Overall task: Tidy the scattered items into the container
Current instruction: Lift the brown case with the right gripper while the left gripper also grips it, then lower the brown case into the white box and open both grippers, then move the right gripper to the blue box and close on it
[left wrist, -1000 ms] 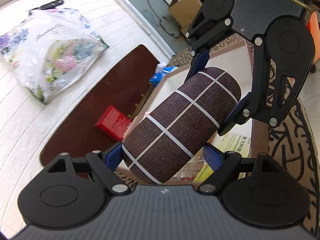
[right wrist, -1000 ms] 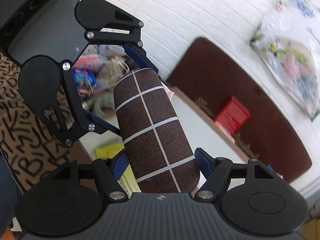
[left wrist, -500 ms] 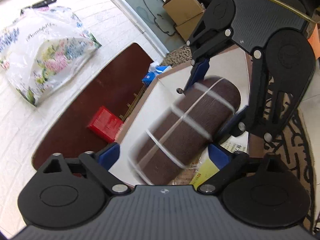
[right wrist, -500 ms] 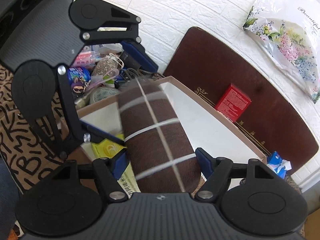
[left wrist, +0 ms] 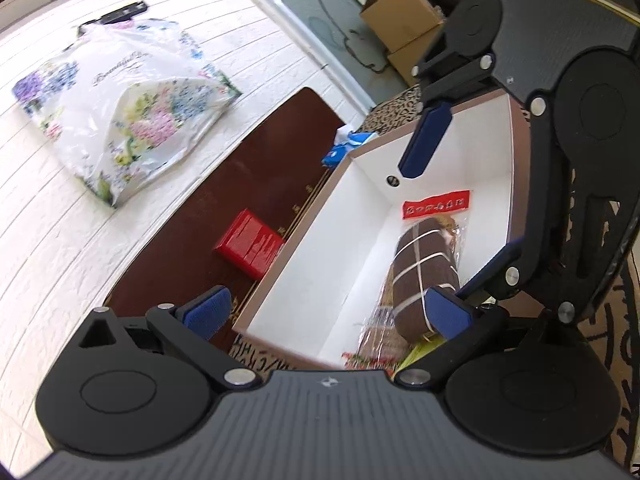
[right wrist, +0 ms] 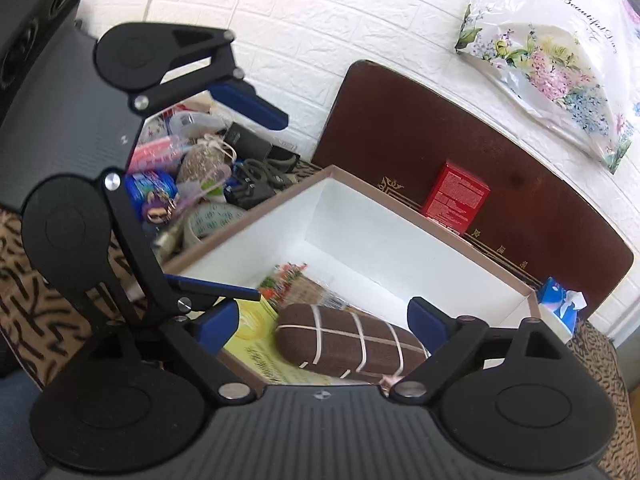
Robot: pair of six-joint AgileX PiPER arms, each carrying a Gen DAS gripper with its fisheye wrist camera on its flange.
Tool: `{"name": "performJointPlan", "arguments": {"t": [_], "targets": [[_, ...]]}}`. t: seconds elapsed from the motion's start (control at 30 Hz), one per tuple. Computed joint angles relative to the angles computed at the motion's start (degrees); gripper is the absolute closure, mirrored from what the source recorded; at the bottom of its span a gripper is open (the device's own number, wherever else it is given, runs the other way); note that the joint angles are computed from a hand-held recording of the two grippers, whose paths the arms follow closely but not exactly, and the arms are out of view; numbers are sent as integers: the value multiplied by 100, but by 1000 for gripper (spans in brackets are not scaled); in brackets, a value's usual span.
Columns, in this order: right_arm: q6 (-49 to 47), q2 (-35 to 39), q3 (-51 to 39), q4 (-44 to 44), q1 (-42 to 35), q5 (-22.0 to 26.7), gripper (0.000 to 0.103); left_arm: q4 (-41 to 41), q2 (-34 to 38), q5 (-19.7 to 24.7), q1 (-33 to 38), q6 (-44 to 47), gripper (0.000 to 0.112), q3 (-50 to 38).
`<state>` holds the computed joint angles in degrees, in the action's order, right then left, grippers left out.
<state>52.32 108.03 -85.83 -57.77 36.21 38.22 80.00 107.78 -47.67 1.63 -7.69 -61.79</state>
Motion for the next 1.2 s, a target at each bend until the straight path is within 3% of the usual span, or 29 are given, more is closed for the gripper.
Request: {"name": "performJointPlan", "arguments": {"t": [0.2,0.3,0.37,0.47,0.57,0.7,0.8,0.93,1.07,1.2], "targets": [[110,347,-543,91,261,177,9,-339,-120,-90,351,267,9,266],[295,702,-1089,63,460,611,4,-860,-236,150,396,689,9,526],[260,1005,-1551,71,657,935,2,-1615,-258,247,389,1461,9,807],[184,1503,-2225,-209,1041,1451,2,-2783,-221,-29,490,2739,9,1296],[133,1884,-2717,-404,1318,1582,0,-3389,-208,-77,692,3148,9,1595],[262,2325,-3340,-242,1417,1162,0,-3882,-165,295,1004,2919,9,1649],[311,2846,-4050,201,1376,931,0,-4143,-47,873,1164,2449,9,1416],[1013,3293,-4467,355,1338,621,0,-3543,211,1560,1353,1256,9,864],[1018,3724,-5182,628,1355,990,0,-4002,464,1209,1245,1918,9,841],[580,3958,-5720,523,1383,1567,0,-5211,726,603,827,3376,9,1000]]}}
